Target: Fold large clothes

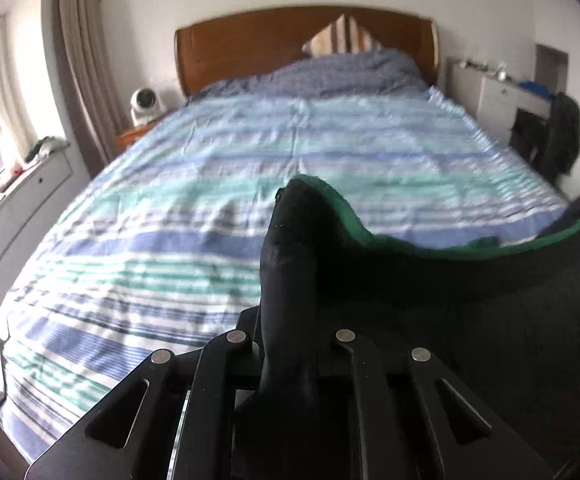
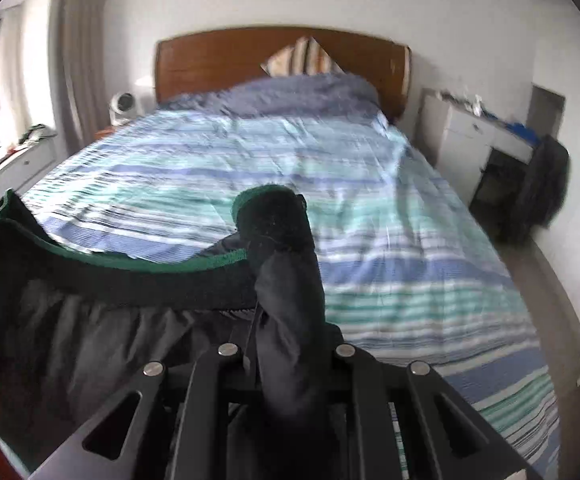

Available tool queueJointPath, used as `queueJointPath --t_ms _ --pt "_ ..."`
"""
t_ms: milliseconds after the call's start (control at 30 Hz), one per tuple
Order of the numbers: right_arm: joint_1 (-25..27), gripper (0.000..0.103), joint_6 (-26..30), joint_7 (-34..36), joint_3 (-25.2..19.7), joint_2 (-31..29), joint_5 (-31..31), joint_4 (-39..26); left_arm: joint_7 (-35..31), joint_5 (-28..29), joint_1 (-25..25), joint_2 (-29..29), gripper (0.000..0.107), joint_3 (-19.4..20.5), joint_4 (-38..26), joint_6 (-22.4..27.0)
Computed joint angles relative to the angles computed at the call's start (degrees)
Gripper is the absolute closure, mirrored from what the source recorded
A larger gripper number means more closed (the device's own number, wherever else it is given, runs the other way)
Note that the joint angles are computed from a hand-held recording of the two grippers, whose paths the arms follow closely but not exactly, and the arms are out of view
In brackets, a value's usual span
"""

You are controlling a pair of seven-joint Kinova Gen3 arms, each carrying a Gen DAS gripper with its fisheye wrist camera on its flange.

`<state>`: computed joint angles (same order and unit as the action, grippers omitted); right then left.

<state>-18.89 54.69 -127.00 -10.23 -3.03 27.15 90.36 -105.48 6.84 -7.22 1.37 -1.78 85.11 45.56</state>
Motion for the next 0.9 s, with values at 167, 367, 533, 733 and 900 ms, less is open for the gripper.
queueJointPath --t_ms 167,367,533,733,900 --pt "4.6 0.085 -9.2 -1.7 2.5 4.3 -11.0 9.3 1.5 -1.3 -1.0 6.0 0.088 0.3 6.5 -3.7" --pt "4.2 0.082 -18.6 -1.2 4.9 4.0 -13.1 15.0 -5.4 8.7 -4.7 6.8 0.084 1.0 10.0 -8.3" --pt "5.7 0.082 -25.9 0.0 5.3 2.6 -16.7 20.0 -11.8 17.9 -8.8 8.2 0.08 1.8 10.1 -7.0" --pt "5.8 0.081 -27.1 -0.5 5.3 3.9 -16.9 19.5 -12.1 20.0 -8.8 9.1 0.079 1.7 9.6 -6.4" --pt "7.5 0.081 -29.3 7.1 6.1 3.4 -25.3 20.5 -10.0 18.3 -8.4 9.2 0.072 1.2 7.9 -3.8"
